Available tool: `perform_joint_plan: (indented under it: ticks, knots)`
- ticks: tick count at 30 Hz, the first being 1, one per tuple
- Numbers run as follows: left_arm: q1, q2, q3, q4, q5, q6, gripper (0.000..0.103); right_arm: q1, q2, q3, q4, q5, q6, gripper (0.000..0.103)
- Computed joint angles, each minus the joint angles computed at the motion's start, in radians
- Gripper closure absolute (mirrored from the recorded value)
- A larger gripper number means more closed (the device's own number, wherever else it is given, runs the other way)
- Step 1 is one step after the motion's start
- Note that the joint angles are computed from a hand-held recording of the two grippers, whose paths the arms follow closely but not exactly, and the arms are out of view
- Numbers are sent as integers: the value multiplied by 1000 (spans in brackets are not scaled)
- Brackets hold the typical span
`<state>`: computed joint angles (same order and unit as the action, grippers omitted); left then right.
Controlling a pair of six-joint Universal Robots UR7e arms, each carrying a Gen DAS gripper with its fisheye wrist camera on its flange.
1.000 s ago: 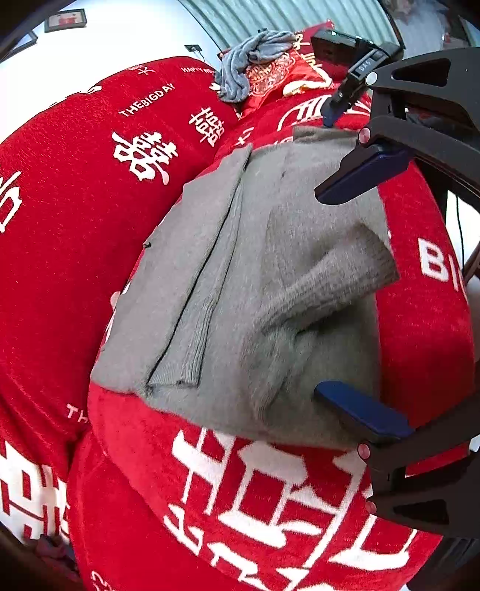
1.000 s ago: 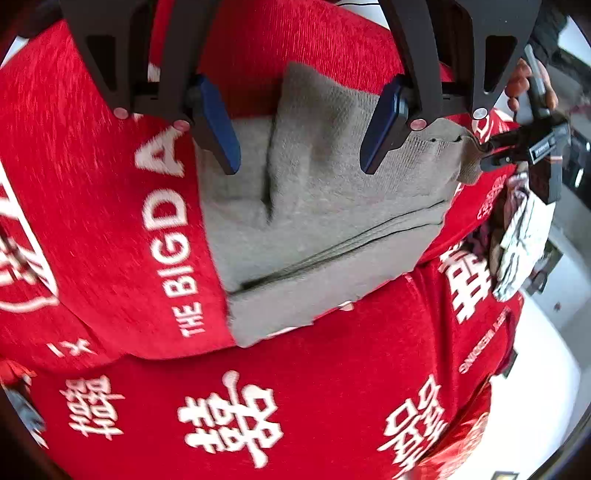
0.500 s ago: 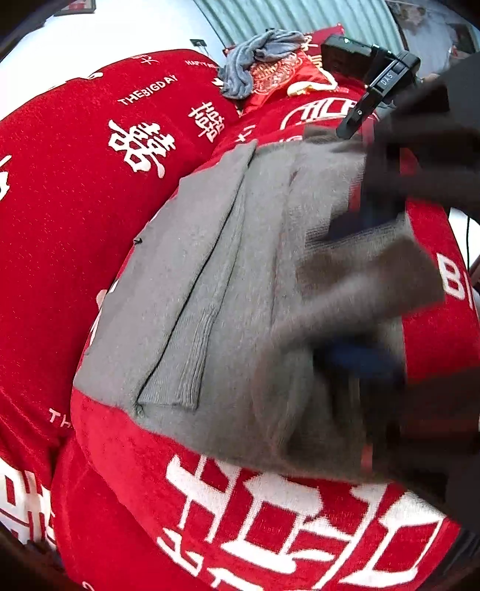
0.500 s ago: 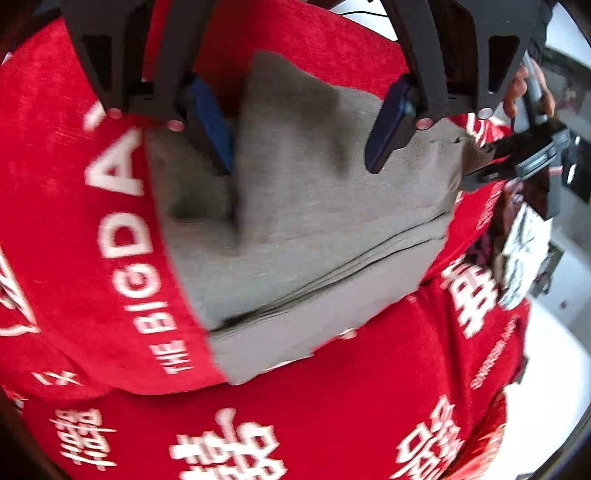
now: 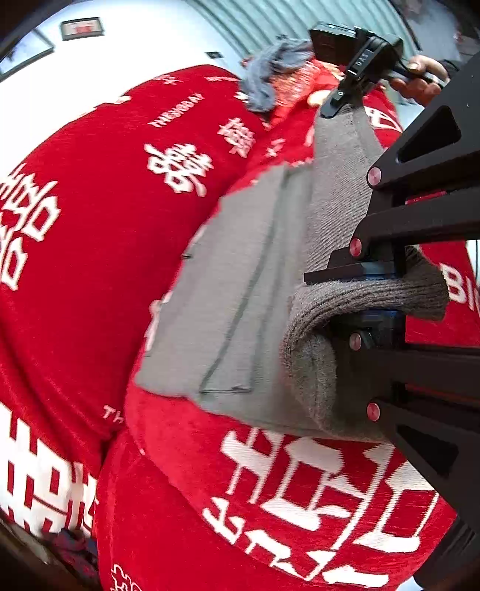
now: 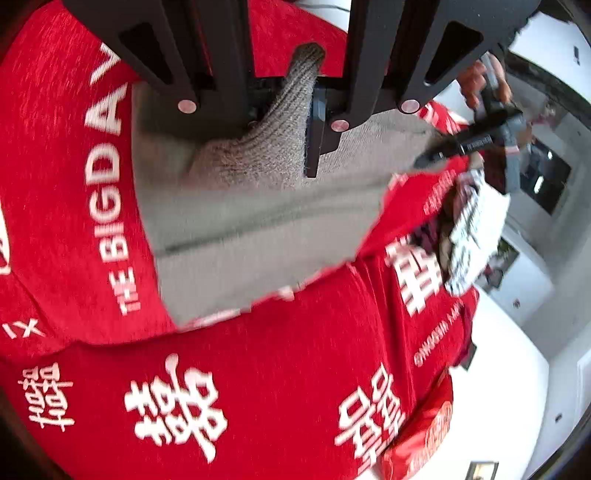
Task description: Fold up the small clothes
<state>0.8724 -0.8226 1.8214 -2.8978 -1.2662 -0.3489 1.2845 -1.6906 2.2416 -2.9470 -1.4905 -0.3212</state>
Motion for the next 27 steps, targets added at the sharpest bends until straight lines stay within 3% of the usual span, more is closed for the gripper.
perform_joint_plan:
  ticks: [5,27]
  knots:
    - [-20,15,-52,26,41,10,92,60,49,-43,-55,-59,42,97]
    - [-21,123,-272,149,114,77,92,130,159,-211,-20,-185,93,97]
